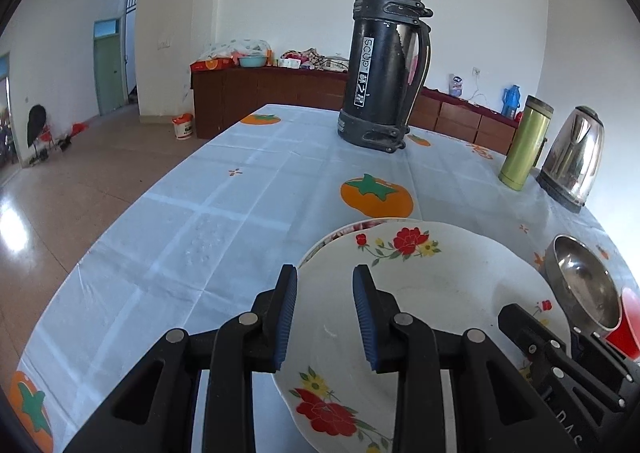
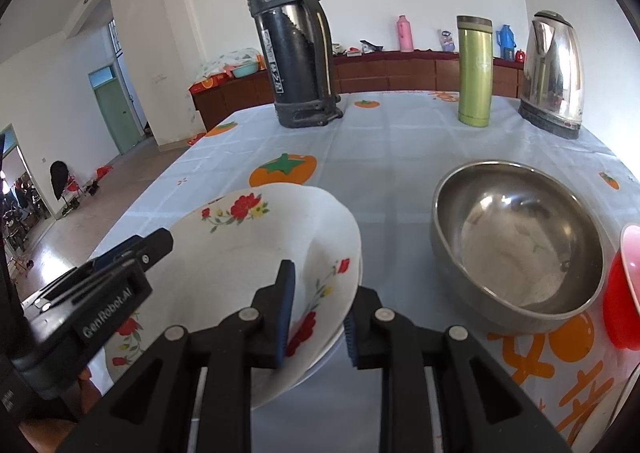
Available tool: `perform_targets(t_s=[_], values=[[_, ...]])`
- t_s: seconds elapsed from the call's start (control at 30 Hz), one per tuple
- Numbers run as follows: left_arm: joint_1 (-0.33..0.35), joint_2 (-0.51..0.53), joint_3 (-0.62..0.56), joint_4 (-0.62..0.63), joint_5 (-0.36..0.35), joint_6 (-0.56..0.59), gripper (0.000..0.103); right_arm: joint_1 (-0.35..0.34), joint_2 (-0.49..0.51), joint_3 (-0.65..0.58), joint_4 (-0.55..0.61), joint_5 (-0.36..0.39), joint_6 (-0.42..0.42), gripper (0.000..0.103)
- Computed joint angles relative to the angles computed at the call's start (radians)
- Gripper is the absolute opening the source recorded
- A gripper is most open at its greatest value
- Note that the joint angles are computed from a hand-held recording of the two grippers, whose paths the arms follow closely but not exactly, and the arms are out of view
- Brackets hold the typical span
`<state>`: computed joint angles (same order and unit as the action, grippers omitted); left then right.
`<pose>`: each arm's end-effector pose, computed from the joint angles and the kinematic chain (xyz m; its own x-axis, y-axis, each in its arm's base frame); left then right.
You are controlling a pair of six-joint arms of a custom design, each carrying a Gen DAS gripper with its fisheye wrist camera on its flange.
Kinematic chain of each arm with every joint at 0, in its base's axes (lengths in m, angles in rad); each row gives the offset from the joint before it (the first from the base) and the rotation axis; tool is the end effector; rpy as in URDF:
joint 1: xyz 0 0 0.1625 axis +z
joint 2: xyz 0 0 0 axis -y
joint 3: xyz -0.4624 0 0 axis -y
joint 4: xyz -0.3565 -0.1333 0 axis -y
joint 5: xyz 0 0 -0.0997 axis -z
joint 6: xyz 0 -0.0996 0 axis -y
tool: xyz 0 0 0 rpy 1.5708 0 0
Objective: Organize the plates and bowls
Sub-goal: 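Lower the red-floral plate onto the stack and open the left tool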
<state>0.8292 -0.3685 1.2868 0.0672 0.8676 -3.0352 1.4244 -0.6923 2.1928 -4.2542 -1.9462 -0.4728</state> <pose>-0.2640 -0.5809 -0.0726 -0.7394 0.3156 -0.5946 0.6452 0.5844 -0.4921 0.0222 -0.5132 0.1593 -0.8005 0.2494 0.5450 -0.3475 0.5478 -0.7610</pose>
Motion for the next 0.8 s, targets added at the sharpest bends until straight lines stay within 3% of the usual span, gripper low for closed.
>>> perform_targets(t_s=[0.13, 0.23, 0.3, 0.33, 0.43, 0.53, 0.67, 0.8], values=[[-0.001, -0.003, 0.010, -0.022, -0.018, 0.008, 0.032, -0.004, -0.004, 0.012, 0.007, 0.037, -0.011, 0.038], [0.000, -0.006, 0.013, -0.026, -0.022, 0.007, 0.032, 0.002, 0.006, 0.021, -0.020, 0.051, -0.036, 0.054], [-0.001, -0.008, 0.018, -0.031, -0.024, 0.005, 0.032, 0.004, 0.012, 0.022, -0.037, 0.044, -0.038, 0.071], [-0.001, -0.009, 0.019, -0.032, -0.025, 0.004, 0.032, -0.004, 0.003, 0.027, -0.021, 0.056, -0.016, 0.074], [0.000, -0.009, 0.019, -0.031, -0.028, 0.003, 0.032, -0.037, -0.021, 0.050, -0.012, 0.112, 0.053, 0.074], [-0.001, -0.009, 0.019, -0.032, -0.031, 0.002, 0.032, -0.045, -0.024, 0.063, -0.039, 0.121, 0.069, 0.074], [-0.006, -0.024, 0.054, -0.089, -0.051, 0.016, 0.049, -0.042, -0.012, 0.075, -0.105, 0.129, 0.059, 0.075], [-0.013, -0.045, 0.103, -0.171, -0.070, 0.039, 0.063, -0.024, 0.025, 0.077, -0.243, 0.106, 0.004, 0.081]])
